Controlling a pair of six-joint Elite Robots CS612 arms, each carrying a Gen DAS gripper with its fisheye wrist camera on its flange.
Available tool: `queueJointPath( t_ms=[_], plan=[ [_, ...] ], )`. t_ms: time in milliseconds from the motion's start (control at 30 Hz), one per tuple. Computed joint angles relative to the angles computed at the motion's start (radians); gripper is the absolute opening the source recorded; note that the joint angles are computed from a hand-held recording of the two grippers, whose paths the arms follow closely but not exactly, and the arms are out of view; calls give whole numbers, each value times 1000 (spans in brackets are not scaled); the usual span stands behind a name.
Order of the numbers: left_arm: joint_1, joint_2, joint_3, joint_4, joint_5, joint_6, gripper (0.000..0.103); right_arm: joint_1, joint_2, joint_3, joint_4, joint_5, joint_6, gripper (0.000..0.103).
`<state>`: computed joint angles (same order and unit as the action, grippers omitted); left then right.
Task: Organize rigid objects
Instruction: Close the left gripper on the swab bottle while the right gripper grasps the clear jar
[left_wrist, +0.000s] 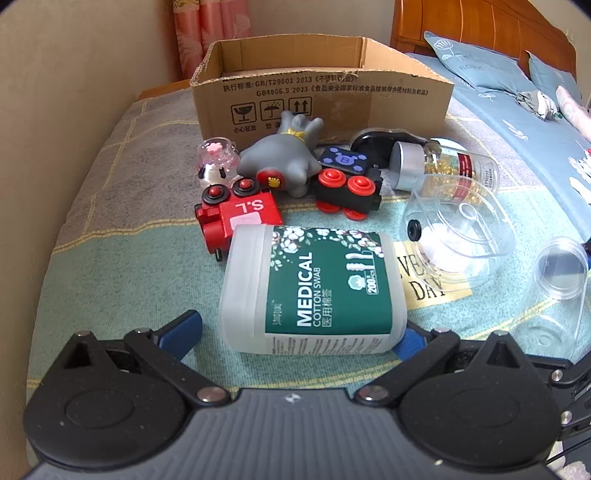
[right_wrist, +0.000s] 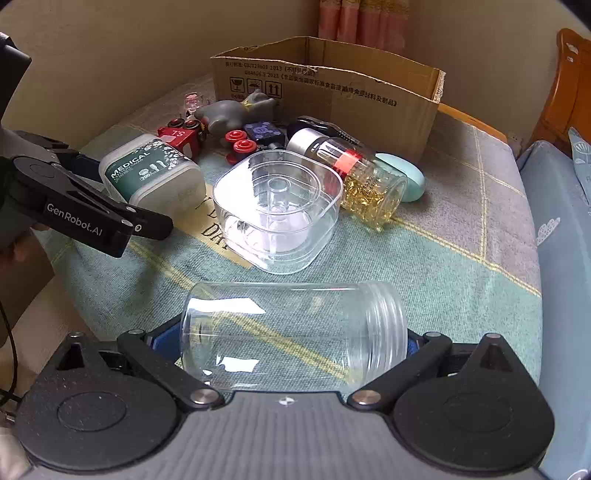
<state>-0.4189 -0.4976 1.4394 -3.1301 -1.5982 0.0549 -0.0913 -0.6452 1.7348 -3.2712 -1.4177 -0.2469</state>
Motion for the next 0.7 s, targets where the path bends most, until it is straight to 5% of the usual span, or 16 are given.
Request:
queueJointPath(
  t_ms=[700],
  plan=[
    [-5,-5,3,-56,3,28,99,23,-15,-6,16,-87,24,103]
  ],
)
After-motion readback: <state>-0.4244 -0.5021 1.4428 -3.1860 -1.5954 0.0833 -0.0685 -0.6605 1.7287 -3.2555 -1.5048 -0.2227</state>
